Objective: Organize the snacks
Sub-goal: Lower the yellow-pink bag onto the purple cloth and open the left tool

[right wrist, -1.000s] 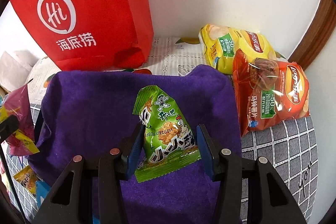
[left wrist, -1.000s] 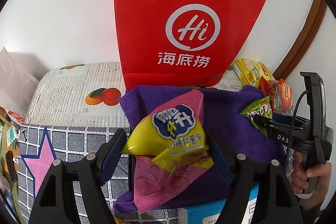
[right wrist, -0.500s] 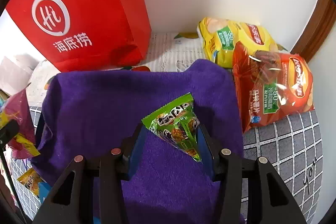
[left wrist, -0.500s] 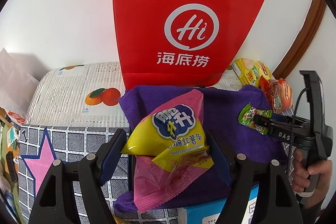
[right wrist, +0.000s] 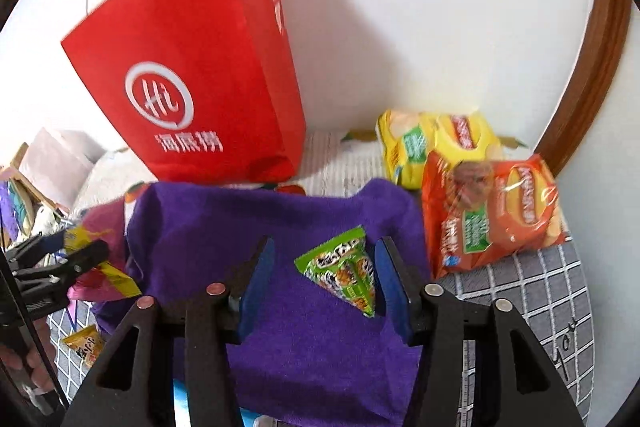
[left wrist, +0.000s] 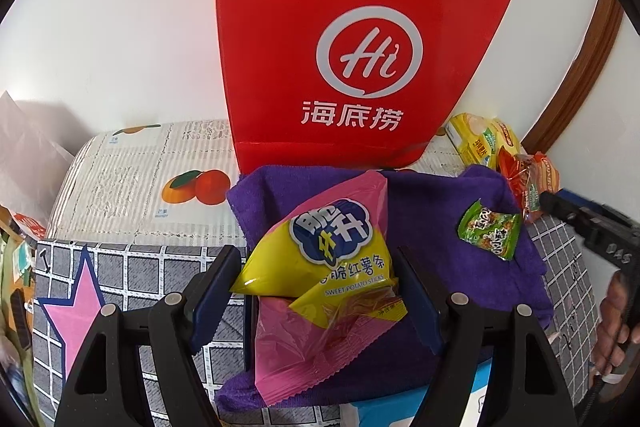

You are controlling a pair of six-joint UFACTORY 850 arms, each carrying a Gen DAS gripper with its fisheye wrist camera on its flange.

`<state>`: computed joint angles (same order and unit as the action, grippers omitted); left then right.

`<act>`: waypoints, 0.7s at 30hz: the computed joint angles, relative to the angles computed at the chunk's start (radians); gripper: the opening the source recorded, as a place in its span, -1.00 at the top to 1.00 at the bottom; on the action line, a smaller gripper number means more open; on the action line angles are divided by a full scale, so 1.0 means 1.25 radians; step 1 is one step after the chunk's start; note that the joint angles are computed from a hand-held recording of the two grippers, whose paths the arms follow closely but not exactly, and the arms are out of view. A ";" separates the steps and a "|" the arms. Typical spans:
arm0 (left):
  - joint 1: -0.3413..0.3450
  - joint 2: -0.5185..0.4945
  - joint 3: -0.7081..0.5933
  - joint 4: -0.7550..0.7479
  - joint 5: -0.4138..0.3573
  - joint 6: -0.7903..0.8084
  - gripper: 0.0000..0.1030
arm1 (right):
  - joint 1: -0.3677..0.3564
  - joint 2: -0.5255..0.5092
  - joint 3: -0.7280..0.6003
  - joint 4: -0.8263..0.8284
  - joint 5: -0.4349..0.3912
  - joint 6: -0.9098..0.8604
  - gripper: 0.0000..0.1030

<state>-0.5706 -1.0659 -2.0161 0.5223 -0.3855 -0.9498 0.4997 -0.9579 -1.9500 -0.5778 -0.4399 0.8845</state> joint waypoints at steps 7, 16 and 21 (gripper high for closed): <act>-0.002 -0.043 -0.068 -0.079 -0.031 0.088 -0.48 | 0.006 0.031 0.033 -0.095 -0.003 0.071 -0.15; 0.001 -0.164 -0.272 -0.225 -0.116 0.222 -0.48 | 0.021 0.070 0.073 -0.216 -0.002 0.136 -0.28; 0.004 -0.249 -0.406 -0.260 -0.190 0.253 -0.48 | 0.015 0.071 0.069 -0.098 0.024 0.026 -0.32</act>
<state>-0.5656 -1.3776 -2.5235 0.1973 -0.6232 -0.6341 0.5184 -0.8690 -1.8634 -0.7001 -0.4096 0.9166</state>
